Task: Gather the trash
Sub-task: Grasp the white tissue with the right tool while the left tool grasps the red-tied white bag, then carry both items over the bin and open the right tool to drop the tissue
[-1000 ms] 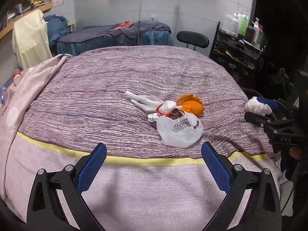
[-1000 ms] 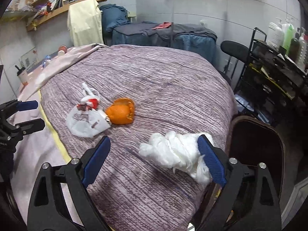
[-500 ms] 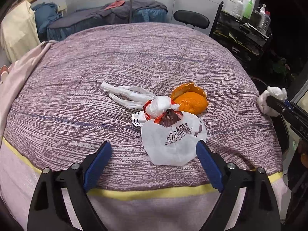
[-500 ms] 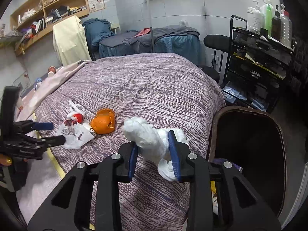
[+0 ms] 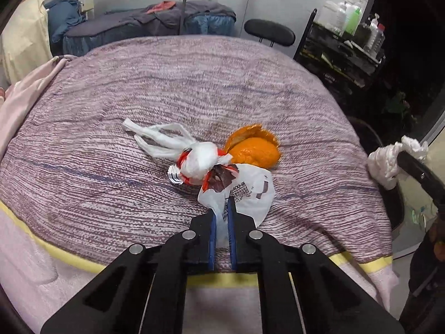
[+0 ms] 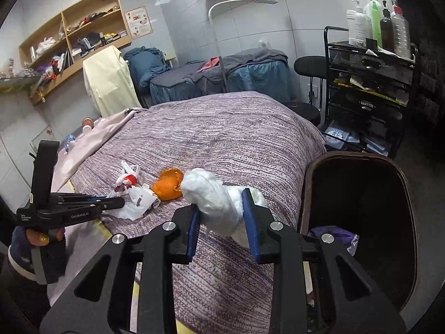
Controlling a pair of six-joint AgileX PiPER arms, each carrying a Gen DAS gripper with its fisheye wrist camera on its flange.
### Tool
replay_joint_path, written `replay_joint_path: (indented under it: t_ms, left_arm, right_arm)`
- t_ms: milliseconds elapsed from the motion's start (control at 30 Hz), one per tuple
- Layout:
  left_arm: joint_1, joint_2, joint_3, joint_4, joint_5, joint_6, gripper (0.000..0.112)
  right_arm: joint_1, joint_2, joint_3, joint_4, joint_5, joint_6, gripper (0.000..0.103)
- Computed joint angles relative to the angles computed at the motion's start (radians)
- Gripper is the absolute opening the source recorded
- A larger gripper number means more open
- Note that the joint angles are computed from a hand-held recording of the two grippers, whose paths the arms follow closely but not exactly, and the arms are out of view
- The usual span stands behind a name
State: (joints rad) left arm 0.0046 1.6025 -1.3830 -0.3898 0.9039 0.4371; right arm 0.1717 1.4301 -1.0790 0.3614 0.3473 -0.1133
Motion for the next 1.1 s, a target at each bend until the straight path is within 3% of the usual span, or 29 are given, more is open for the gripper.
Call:
replay_joint_path:
  t_ms: [300,533,1100]
  left_arm:
    - [0.021,-0.2,0.083,-0.119,-0.04,0.048,0.007]
    - [-0.06,-0.291,0.104,-0.15,-0.084,0.05,0.007]
    - [-0.389,-0.215,0.023,-0.06,-0.159,-0.061,0.007]
  right_arm:
    - [-0.036,-0.117,0.1,0.205,-0.015,-0.179,0.029]
    - [-0.084,-0.208,0.16,0.316,-0.003,-0.278,0.029]
    - [-0.413,-0.355,0.28,0.501,0.118,-0.463,0.029]
